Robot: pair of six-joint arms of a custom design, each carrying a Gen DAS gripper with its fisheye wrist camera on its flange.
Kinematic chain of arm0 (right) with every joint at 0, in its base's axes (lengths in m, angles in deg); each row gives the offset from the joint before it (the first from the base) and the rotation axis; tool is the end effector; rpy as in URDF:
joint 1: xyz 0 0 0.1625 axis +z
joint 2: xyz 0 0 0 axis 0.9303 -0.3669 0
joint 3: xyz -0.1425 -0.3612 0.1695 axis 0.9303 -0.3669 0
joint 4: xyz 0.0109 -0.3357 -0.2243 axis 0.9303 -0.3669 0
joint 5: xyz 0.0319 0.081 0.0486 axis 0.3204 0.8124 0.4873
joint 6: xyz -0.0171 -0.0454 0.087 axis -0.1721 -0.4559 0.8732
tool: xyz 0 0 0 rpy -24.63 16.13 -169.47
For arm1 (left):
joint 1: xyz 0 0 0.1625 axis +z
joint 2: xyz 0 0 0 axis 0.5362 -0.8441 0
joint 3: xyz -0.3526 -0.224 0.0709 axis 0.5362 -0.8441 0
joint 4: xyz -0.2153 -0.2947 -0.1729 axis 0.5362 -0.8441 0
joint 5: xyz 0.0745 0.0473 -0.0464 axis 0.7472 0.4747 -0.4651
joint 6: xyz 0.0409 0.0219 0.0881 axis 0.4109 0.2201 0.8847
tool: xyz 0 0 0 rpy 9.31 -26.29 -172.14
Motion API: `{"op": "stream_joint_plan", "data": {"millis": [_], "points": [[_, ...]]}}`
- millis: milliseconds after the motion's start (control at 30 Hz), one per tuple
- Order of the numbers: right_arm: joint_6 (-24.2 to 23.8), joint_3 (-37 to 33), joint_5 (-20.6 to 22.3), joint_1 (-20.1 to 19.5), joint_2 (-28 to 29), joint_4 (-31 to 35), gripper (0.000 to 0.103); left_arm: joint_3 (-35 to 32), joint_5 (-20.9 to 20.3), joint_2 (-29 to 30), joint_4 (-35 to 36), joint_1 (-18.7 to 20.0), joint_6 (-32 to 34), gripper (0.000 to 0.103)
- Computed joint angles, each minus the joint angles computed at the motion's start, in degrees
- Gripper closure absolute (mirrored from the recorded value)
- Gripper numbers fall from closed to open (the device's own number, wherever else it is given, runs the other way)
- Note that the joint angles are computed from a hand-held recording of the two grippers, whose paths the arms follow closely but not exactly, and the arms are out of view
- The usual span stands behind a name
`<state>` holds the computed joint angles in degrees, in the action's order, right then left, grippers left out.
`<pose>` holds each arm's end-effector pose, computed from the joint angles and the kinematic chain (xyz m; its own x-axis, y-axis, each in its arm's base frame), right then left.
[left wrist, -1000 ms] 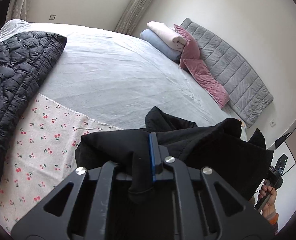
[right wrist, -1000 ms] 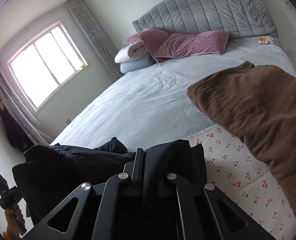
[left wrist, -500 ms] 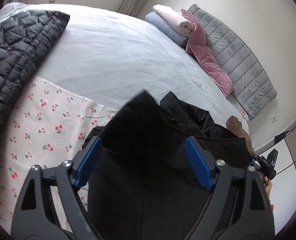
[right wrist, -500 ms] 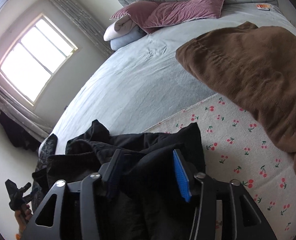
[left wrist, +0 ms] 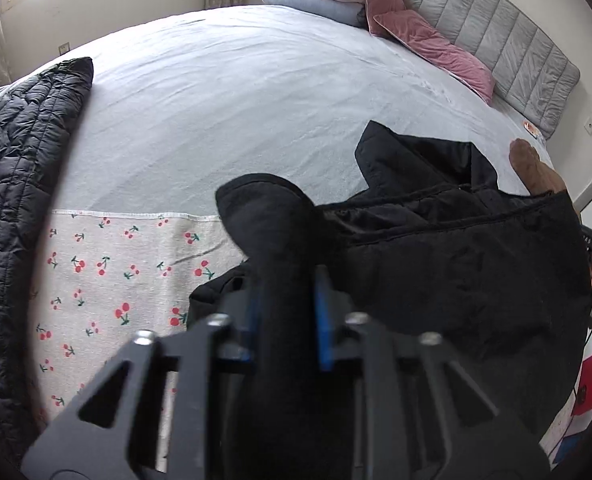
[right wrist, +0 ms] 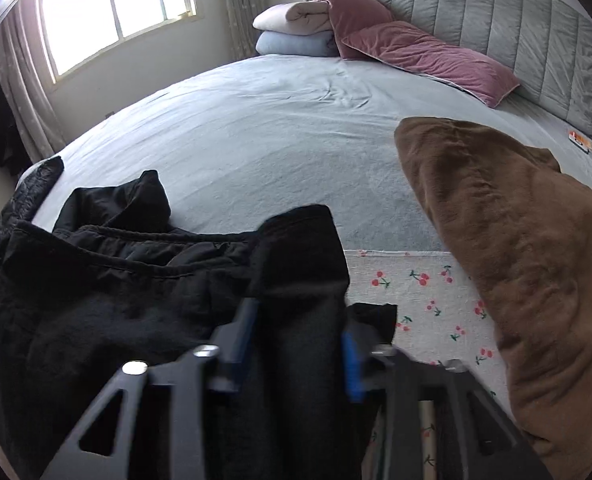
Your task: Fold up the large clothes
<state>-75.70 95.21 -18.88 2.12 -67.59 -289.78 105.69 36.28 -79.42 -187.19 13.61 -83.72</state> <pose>-0.0024 -0.3130 0.2672 -0.7481 0.0564 0.6612 -0.3706 0.7910 -0.4868 -0.0994 -0.3840 0.2184 -0.7913 0.2690 -0.5491 0.4915 0.8141 -0.3094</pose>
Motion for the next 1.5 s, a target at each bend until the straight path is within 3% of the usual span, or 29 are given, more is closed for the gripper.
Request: {"op": "stream_joint_plan", "data": {"millis": [67, 133, 200, 233, 333, 433, 567, 600, 667, 767, 800, 867, 900, 967, 1033, 1100, 1167, 1233, 1300, 1367, 1433, 1500], "points": [[-2.8, 0.3, -7.0, 5.3, 6.4, -12.0, 0.098, 2.2, 6.0, -0.8, -2.8, -4.8, -1.7, 0.097], [-5.1, 0.2, -10.2, 8.6, 10.6, -24.0, 0.098, 3.6, 11.0, -2.2, -6.1, -9.4, -0.6, 0.097], [-6.1, -1.3, -12.1, 10.7, 14.5, -34.8, 0.098, 3.7, 15.4, -1.6, -11.7, -11.5, 1.7, 0.097], [-6.0, -2.7, -13.4, 11.9, 15.3, -37.2, 0.098, 3.3, 17.3, -0.5, -15.2, -11.8, 3.2, 0.097], [-5.5, -8.2, -17.3, 15.2, 18.5, -40.4, 0.098, 1.1, 20.7, 6.5, -30.2, -10.3, 10.5, 0.096], [-9.2, -15.3, -22.7, 17.4, 26.2, -45.7, 0.098, -3.0, 23.9, 17.3, -43.5, -6.9, 19.7, 0.096], [-12.6, -22.0, -24.3, 13.8, 34.0, -45.0, 0.097, -7.8, 25.9, 28.9, -52.5, -0.9, 28.2, 0.092], [-13.4, -23.3, -25.0, 12.7, 35.8, -45.2, 0.097, -9.0, 26.9, 31.0, -50.9, 0.6, 27.9, 0.089], [-12.8, -25.5, -27.2, 10.6, 37.7, -42.4, 0.092, -11.0, 29.3, 32.9, -40.8, 3.3, 22.2, 0.078], [-8.8, -25.4, -29.2, 9.0, 35.8, -34.9, 0.085, -11.9, 34.0, 31.5, -28.1, 4.2, 12.8, 0.079], [-8.7, -24.7, -29.1, 9.1, 35.1, -35.4, 0.078, -11.4, 33.9, 29.5, -26.9, 3.8, 11.5, 0.077], [-9.5, -23.4, -29.8, 10.6, 33.7, -38.6, 0.062, -9.4, 32.8, 24.8, -24.1, 1.7, 8.6, 0.063], [-9.0, -21.7, -29.0, 11.9, 32.2, -39.5, 0.053, -8.1, 31.3, 22.6, -24.7, 0.0, 8.8, 0.058], [-6.8, -18.0, -26.5, 15.5, 30.5, -38.9, 0.046, -5.4, 28.0, 19.6, -25.9, -3.9, 9.1, 0.040], [-3.2, -16.7, -27.2, 21.0, 30.6, -32.0, 0.044, -4.4, 22.2, 17.5, -20.3, -7.4, 4.9, 0.039], [4.1, -15.4, -25.1, 25.9, 31.2, -20.5, 0.042, -5.0, 15.4, 18.7, -17.7, -8.7, 1.3, 0.038], [9.5, -15.7, -21.5, 28.7, 33.4, -12.2, 0.041, -6.2, 9.7, 22.7, -18.3, -8.5, -0.4, 0.037], [11.4, -17.5, -20.0, 29.3, 37.4, -9.1, 0.041, -8.4, 8.2, 27.2, -16.8, -6.8, -2.2, 0.037], [10.9, -19.1, -21.3, 28.1, 40.0, -9.7, 0.041, -10.8, 9.5, 29.5, -13.5, -3.6, -2.2, 0.037], [6.9, -19.1, -21.5, 24.8, 39.6, -14.0, 0.040, -11.4, 13.6, 29.3, -13.7, -0.6, -0.4, 0.037], [4.8, -18.2, -22.0, 19.3, 35.0, -14.8, 0.032, -11.9, 19.1, 27.0, -9.6, 2.5, -0.7, 0.037], [5.6, -17.9, -24.2, 12.5, 29.6, -13.8, 0.032, -13.0, 22.7, 23.3, -1.7, 5.9, -5.1, 0.037]]}}
